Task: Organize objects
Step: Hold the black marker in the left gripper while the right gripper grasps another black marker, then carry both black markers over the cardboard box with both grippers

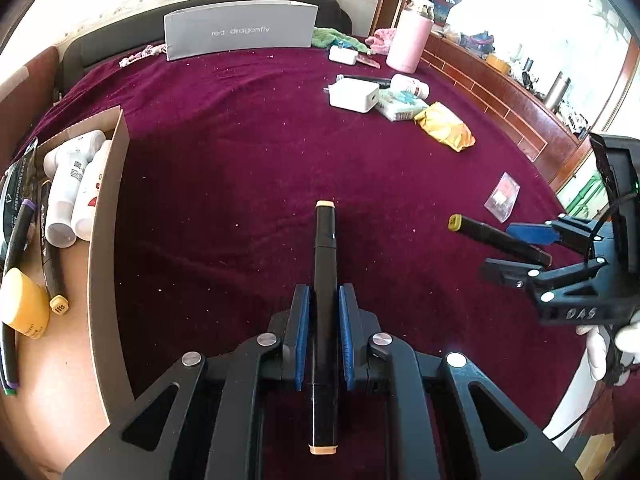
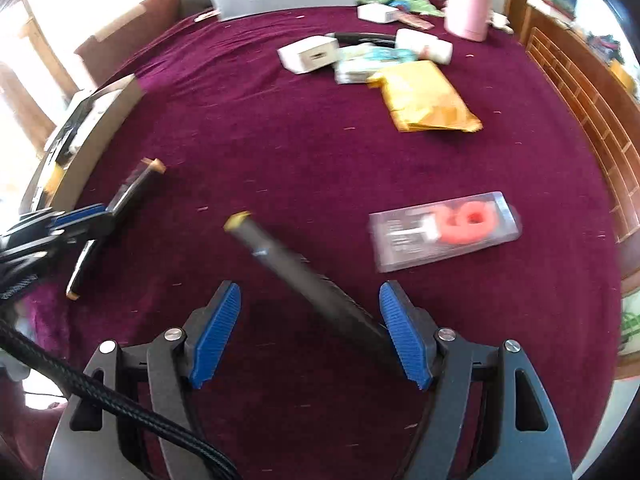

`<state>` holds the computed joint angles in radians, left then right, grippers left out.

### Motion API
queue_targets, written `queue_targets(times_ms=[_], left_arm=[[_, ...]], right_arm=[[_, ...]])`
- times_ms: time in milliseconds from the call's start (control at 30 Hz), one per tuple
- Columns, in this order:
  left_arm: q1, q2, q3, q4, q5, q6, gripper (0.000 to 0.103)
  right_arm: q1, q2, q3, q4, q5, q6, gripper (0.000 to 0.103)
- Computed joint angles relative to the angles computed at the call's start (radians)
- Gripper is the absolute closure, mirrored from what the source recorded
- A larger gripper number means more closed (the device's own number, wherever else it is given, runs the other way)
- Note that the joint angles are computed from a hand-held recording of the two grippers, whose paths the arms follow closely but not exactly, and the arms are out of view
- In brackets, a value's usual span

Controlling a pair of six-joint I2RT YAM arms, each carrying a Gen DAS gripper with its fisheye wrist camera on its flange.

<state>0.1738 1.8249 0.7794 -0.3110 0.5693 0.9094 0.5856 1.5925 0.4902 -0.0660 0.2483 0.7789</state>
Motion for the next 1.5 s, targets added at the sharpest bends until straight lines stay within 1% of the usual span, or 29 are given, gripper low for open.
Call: queue_targets(times_ms=[100,133,167,233,267,333,367,433,467,533,600,833,1033,1300,1400,1433,1467,1500], left_arm=[[-0.008,-0.007,-0.025,0.035,-0.012,-0.003,0.091],[-0.011,-0.013,-0.034,0.046,-0.016,-0.002,0.091],[-0.013,-0.018,-0.042,0.059,-0.020,-0.004,0.091],[-0.017,-0.026,-0.063,0.094,-0.022,-0.004,0.091],[-0.022,-0.040,-0.089,0.131,-0.028,-0.005,0.091],[-0.040,-0.073,-0.143,0.199,-0.052,-0.003,0.089],[-0.048,-0.088,-0.167,0.229,-0.065,0.002,0.089],[-0.060,-0.106,-0.192,0.258,-0.078,0.010,0.089],[-0.056,-0.103,-0.185,0.246,-0.075,0.011,0.089],[-0.030,-0.079,-0.139,0.174,-0.041,0.023,0.091],[-0.002,-0.059,-0.098,0.107,-0.013,0.029,0.091],[0.069,-0.091,-0.066,0.006,0.058,0.069,0.091],[0.105,-0.113,-0.053,-0.041,0.096,0.089,0.091],[0.176,-0.160,-0.050,-0.084,0.149,0.133,0.091],[0.193,-0.160,-0.044,-0.103,0.156,0.149,0.091],[0.198,-0.157,-0.043,-0.111,0.157,0.159,0.091],[0.201,-0.154,-0.044,-0.116,0.156,0.170,0.091],[0.204,-0.155,-0.050,-0.115,0.156,0.178,0.091]], right_arm=[[0.069,0.088,0.089,-0.096,0.104,0.032,0.031],[0.073,0.095,0.098,-0.098,0.120,0.030,0.031],[0.078,0.096,0.102,-0.105,0.127,0.038,0.032],[0.073,0.094,0.097,-0.091,0.119,0.045,0.040],[0.066,0.089,0.090,-0.081,0.112,0.043,0.042],[0.062,0.081,0.087,-0.087,0.115,0.048,0.058],[0.065,0.072,0.086,-0.101,0.120,0.059,0.061],[0.054,0.067,0.086,-0.102,0.115,0.065,0.078],[0.057,0.067,0.089,-0.109,0.120,0.074,0.080],[0.059,0.064,0.089,-0.109,0.118,0.085,0.084],[0.062,0.049,0.077,-0.095,0.106,0.097,0.089],[0.078,0.007,0.034,-0.024,0.106,0.144,0.089],[0.126,-0.057,0.018,0.007,0.143,0.179,0.089],[0.218,-0.103,0.084,-0.045,0.245,0.198,0.090],[0.226,-0.077,0.132,-0.080,0.253,0.182,0.090],[0.220,-0.065,0.147,-0.098,0.251,0.180,0.089],[0.214,-0.056,0.154,-0.111,0.256,0.187,0.086],[0.201,-0.038,0.164,-0.138,0.258,0.202,0.075]])
